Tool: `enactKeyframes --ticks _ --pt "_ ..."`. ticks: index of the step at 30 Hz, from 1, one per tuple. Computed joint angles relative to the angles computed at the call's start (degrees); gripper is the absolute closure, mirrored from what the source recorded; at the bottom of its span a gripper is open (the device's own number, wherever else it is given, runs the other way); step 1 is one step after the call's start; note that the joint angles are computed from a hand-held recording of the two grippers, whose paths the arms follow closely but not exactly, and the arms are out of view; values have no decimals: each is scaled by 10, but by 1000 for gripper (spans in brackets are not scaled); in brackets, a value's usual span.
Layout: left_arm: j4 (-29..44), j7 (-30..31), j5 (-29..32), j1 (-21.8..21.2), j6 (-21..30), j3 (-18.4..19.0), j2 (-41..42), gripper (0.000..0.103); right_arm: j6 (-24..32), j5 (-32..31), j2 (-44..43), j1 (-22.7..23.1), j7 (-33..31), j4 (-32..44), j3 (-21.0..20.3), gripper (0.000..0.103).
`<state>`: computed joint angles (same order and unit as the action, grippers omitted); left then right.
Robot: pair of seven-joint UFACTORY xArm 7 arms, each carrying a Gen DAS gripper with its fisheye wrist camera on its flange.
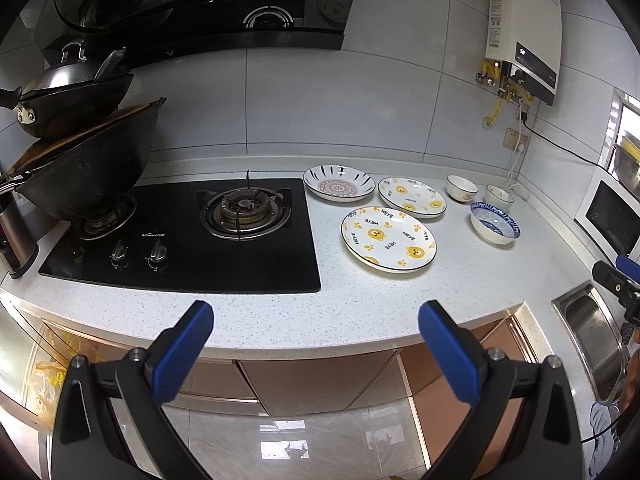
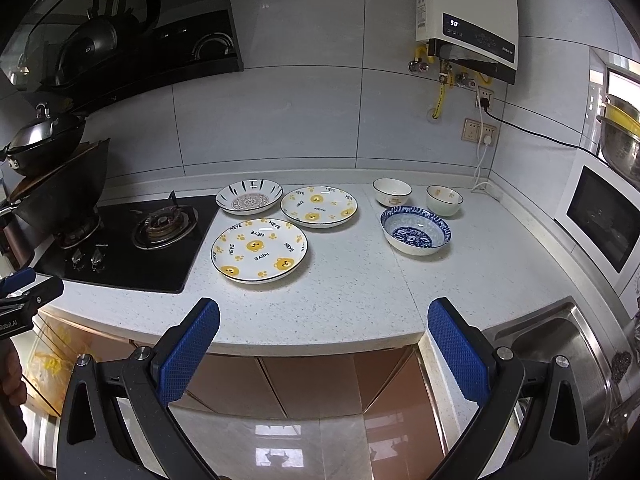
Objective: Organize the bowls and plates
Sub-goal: 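Move the right gripper down toward the rim of the nearest yellow-bear plate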
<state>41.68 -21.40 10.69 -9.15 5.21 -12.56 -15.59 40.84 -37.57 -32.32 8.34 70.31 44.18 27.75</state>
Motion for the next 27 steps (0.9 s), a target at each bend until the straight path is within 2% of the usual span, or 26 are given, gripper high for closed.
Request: enactKeyframes --ticks 7,10,13,17,20,23,27 --pt "13 0 0 -2 2 0 20 0 -24 -9 23 -4 -3 2 -9 1" --pt "37 -23 30 15 7 -17 45 0 -46 -20 47 -11 -6 8 -19 1" --pt "73 -46 58 15 20 -18 82 0 -79 -32 82 -16 -12 16 -35 1" --pt "146 -132 155 11 39 -13 148 0 -127 -61 129 -26 -26 34 -64 1" --pt "217 -185 217 -15 61 10 204 0 -167 -91 174 -39 -32 61 -88 1" --pt "302 -203 236 -49 94 36 266 0 -198 -90 229 -34 -72 100 -126 1" --pt "424 -209 225 -97 138 70 352 0 -241 -60 295 -19 -151 154 -178 1"
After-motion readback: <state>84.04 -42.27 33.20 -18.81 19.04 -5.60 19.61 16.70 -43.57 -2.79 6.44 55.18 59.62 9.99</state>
